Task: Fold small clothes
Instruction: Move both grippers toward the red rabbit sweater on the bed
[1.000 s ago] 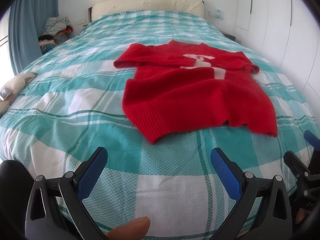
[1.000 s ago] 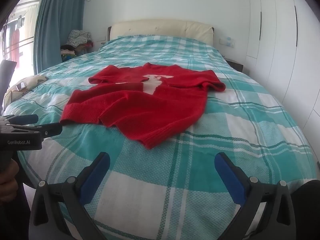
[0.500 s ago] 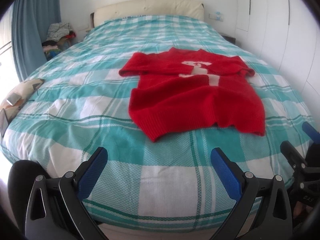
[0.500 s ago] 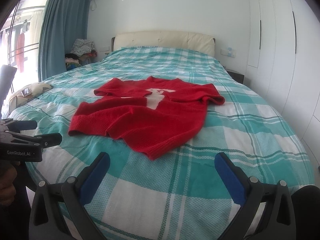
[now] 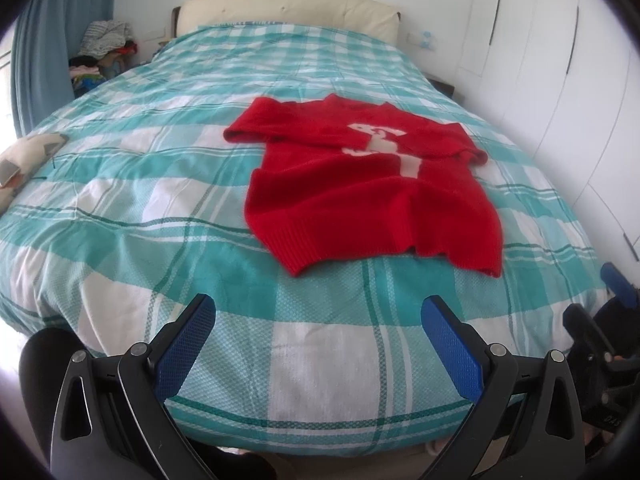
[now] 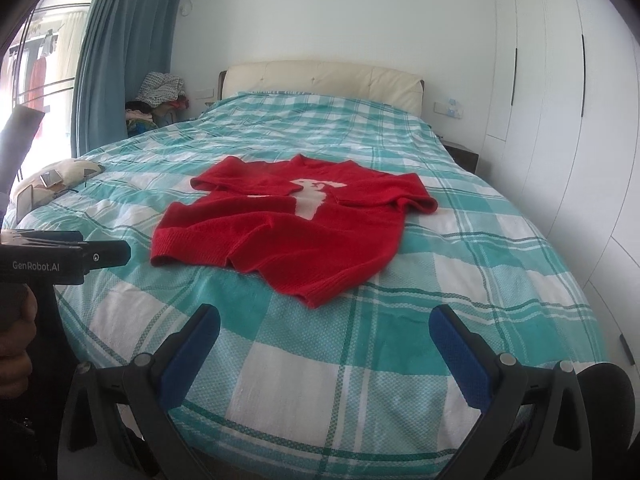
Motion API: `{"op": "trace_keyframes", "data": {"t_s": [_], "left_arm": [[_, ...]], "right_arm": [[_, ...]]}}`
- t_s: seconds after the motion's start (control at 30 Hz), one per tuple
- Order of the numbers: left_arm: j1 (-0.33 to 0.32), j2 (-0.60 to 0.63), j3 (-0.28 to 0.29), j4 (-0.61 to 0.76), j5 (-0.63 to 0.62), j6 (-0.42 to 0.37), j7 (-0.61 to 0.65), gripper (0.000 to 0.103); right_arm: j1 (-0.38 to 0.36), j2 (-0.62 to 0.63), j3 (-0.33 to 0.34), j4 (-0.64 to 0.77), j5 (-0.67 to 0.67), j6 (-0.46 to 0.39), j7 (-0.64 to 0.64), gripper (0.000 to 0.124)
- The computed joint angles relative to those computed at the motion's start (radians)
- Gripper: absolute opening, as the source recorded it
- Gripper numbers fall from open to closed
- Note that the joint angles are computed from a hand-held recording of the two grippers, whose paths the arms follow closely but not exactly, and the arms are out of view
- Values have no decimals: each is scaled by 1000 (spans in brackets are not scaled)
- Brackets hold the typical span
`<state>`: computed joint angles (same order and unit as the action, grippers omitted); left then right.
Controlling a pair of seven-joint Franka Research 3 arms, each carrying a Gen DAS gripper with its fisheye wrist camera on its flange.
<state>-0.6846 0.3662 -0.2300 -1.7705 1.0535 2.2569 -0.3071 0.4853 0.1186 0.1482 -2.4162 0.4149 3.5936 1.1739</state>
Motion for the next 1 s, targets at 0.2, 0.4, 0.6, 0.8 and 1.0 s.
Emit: {"op": "trace_keyframes", "data": {"t_s": [0.2,0.4,0.6,0.8,1.0], "left_arm": [[15,4,-1,-2,-56,4,13,103],[4,-52,-6,-27,-61,-103,11,103],[50,-128,-24,-109,-32,-119,-45,103],[110,-107,-25,-134,-49,-7,-70,103],[94,-63,-16,-82,-34,2,-7,103]], "right_arm": [[-24,13,16,-3,-92,67,54,103],[-152,52,41,24,-403,40,294,103],[-175,54,-5,78,-348,-3,310,103],[-121,63,-53,124,-197,-47,200,103],[-192,40,6,109,-271,-58,299,103]]}}
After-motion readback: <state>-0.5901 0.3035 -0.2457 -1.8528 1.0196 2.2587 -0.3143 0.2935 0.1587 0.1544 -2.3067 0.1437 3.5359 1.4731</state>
